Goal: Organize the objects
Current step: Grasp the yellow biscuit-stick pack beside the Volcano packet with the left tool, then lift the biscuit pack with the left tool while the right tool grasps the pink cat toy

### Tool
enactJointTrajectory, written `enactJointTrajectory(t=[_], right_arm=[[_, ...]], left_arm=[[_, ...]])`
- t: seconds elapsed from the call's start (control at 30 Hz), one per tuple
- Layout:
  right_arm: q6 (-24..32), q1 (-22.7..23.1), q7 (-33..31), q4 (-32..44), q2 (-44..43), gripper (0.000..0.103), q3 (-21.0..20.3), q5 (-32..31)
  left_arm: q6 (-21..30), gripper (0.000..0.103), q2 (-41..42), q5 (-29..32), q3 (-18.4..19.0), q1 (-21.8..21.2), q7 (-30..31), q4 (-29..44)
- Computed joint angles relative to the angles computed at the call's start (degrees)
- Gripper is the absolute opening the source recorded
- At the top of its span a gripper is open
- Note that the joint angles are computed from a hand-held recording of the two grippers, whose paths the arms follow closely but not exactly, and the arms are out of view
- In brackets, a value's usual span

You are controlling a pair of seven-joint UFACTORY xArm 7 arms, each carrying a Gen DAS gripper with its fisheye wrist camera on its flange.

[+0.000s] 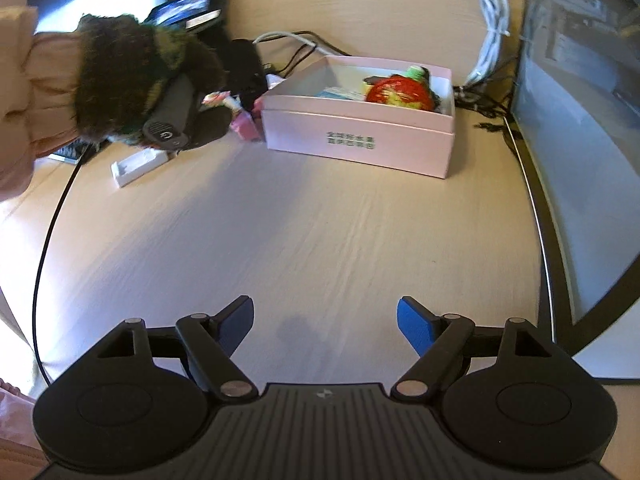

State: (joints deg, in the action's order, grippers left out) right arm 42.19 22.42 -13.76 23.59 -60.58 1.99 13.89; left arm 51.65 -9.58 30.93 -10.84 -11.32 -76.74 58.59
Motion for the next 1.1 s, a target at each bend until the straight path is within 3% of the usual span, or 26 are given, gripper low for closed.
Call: enactJointTrajectory(t=[0.1, 0.27, 0.37, 0.57, 0.7, 0.77, 0.8, 0.87, 0.93, 1.0, 1.1], right_arm=[[-0.61, -0.29, 1.2, 0.11, -0.19, 0.08, 2.1, -0.88], [-5.17, 0.3, 2.64, 2.61, 4.26, 0.08, 4.19, -2.34], [-9.98, 1.63, 3.93, 6.59, 10.58, 0.08, 4.94, -2.02], [-18.93, 4.24, 6.43, 22.98, 31.03, 0.08, 6.77, -1.76], [-13.64, 2.52, 12.77, 44.09, 51.4, 0.076, 9.78, -4.79], [-9.34, 1.47, 20.03, 53.97, 60.25, 0.059, 12.15, -13.55], [-7.38, 3.05, 24.07, 58.95, 64.91, 0.057, 11.48, -19.55], [-3.22, 11.35, 31.59, 68.24, 73.29, 0.053, 4.73, -31.54], [0.74, 13.21, 36.31, 75.56, 80.1, 0.045, 4.57, -41.17], [4.83, 14.51, 38.07, 80.93, 85.12, 0.035, 4.29, -45.15], [9.27, 16.67, 39.68, 87.29, 90.24, 0.026, 2.08, -44.52]], left_arm=[[-6.0, 0.029, -4.84, -1.96, 0.98, -0.11, 3.53, -6.02], [-12.82, 0.027, -18.01, -12.25, 2.68, -2.83, 14.86, -18.74], [-12.89, 0.027, -28.85, -17.35, 3.36, -5.53, 21.11, -26.73], [-6.4, 0.027, -52.68, -23.79, 5.34, -7.57, 30.22, -37.75], [-1.98, 0.027, -64.86, -25.82, 7.85, -5.31, 35.24, -41.15], [0.15, 0.026, -69.34, -26.4, 8.82, -3.52, 37.5, -42.08], [0.57, 0.027, -71.09, -26.59, 9.65, -2.61, 38.91, -42.53], [1.91, 0.027, -74.69, -27.49, 11.12, -1.05, 41.23, -43.28], [4.29, 0.027, -78.13, -28.41, 12.39, 0.84, 43.13, -43.75], [6.73, 0.027, -80.6, -29.01, 13.47, 3.09, 44.95, -44.04], [10.56, 0.027, -83.48, -29.92, 16.45, 6.87, 47.8, -44.25]])
